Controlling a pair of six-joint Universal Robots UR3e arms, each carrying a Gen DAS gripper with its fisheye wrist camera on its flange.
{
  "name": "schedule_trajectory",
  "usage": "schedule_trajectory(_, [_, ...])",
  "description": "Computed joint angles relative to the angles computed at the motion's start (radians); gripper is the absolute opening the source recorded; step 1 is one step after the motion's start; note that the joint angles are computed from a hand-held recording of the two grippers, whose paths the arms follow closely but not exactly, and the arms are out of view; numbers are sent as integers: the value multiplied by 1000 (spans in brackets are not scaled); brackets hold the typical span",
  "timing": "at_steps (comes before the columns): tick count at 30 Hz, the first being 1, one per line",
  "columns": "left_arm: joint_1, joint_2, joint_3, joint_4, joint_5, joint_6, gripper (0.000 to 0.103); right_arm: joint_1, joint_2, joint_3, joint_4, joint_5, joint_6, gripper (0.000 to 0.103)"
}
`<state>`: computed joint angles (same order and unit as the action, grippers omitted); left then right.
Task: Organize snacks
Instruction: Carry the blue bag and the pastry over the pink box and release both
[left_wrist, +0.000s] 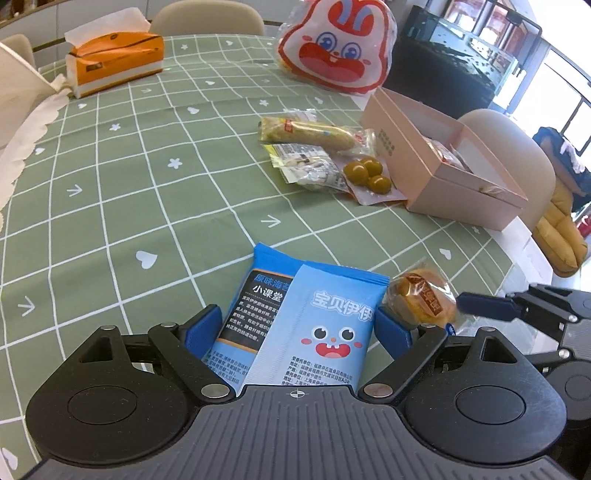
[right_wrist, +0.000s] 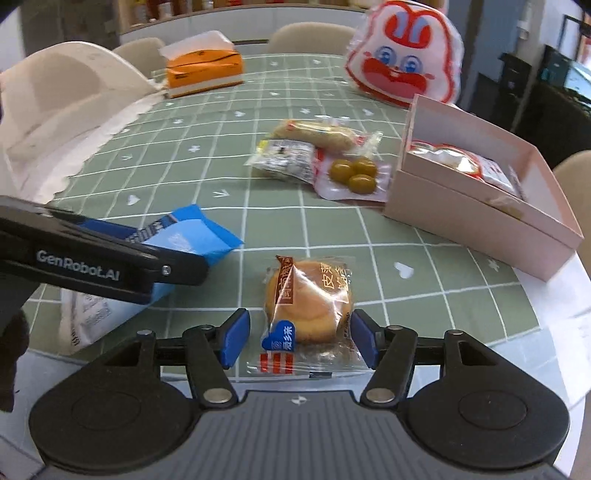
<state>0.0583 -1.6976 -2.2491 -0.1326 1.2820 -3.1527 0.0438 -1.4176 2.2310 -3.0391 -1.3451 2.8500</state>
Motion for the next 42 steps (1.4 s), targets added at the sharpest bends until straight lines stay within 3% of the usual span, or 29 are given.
schedule_trajectory(6, [0,12,-9,-7,-6,0,93,16,95,-105,29,-29,46,63])
schedule_trajectory(11, [9,59,-33,-40,-24,2,92,16,81,-99,38,-18,18,56])
schedule_trajectory(18, [-36,147,-60,-106,-36,-8,92,-90,-100,3,141,56,-69,56])
schedule_trajectory(25, [-174,130,-7,-151,-54,-100,92,-344,-415,159,294,180,-215,56])
schedule_trajectory(32, [-343,36,240,-200,-11,-120,92,-680,-692,183,533,387,-365,56])
schedule_trajectory(35, [-361,-2,379,-237,-21,-103,92,-747,-718,162,545,433,-386,56])
schedule_trajectory(39, [-363,-83,645,-311,12,-72,92,-880,-670,18,471,587,-315,55])
schedule_trajectory(42, [-367,-195,902,-329,39,-90,92,-887,-545,-157,379,637,-213,55])
